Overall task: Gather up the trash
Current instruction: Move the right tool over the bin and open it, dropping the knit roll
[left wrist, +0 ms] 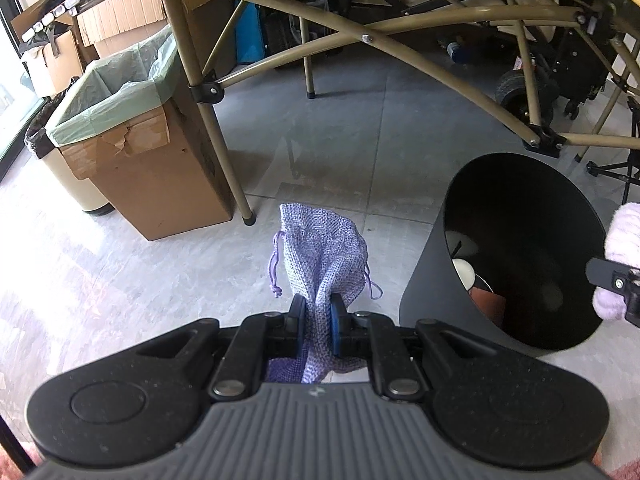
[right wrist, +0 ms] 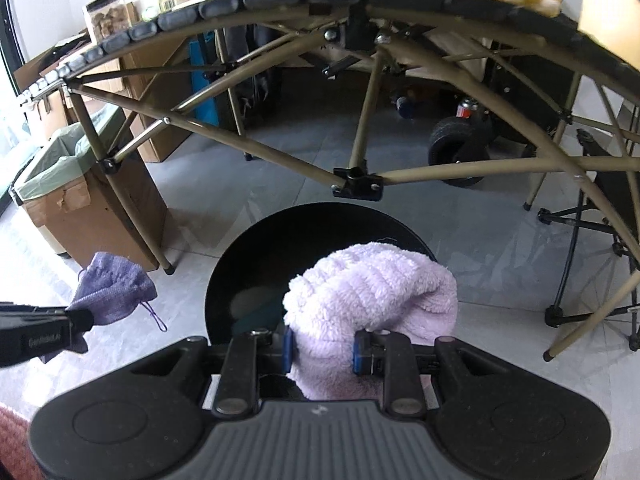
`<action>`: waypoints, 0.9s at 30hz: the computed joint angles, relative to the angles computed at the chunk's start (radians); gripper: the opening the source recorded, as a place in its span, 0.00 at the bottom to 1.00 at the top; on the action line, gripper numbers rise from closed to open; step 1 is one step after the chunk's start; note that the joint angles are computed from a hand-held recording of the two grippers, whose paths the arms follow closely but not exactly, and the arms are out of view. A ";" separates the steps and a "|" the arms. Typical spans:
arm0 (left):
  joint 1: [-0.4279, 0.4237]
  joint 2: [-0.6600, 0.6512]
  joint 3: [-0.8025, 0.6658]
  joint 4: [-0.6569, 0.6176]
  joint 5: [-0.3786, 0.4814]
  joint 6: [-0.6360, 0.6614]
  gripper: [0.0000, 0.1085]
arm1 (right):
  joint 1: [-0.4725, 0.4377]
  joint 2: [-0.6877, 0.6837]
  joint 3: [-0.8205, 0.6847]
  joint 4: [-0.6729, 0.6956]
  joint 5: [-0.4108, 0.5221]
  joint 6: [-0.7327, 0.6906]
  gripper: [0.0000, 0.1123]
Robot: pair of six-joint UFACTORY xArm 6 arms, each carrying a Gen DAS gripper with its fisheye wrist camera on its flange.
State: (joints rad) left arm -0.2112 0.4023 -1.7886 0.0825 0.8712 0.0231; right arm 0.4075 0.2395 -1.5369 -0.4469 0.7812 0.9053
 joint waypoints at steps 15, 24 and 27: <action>-0.011 0.219 -0.288 0.032 0.099 -0.087 0.12 | -0.056 0.222 -0.265 0.225 0.088 -0.130 0.22; -0.007 0.226 -0.292 0.042 0.110 -0.091 0.12 | -0.060 0.263 -0.310 0.265 0.127 -0.144 0.22; -0.005 0.215 -0.276 0.039 0.099 -0.087 0.12 | -0.059 0.269 -0.321 0.272 0.139 -0.156 0.23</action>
State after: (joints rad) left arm -0.2163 0.6169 -2.0650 0.1214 0.9704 -0.0638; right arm 0.3484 0.5087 -1.8579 -0.1744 0.9206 0.7489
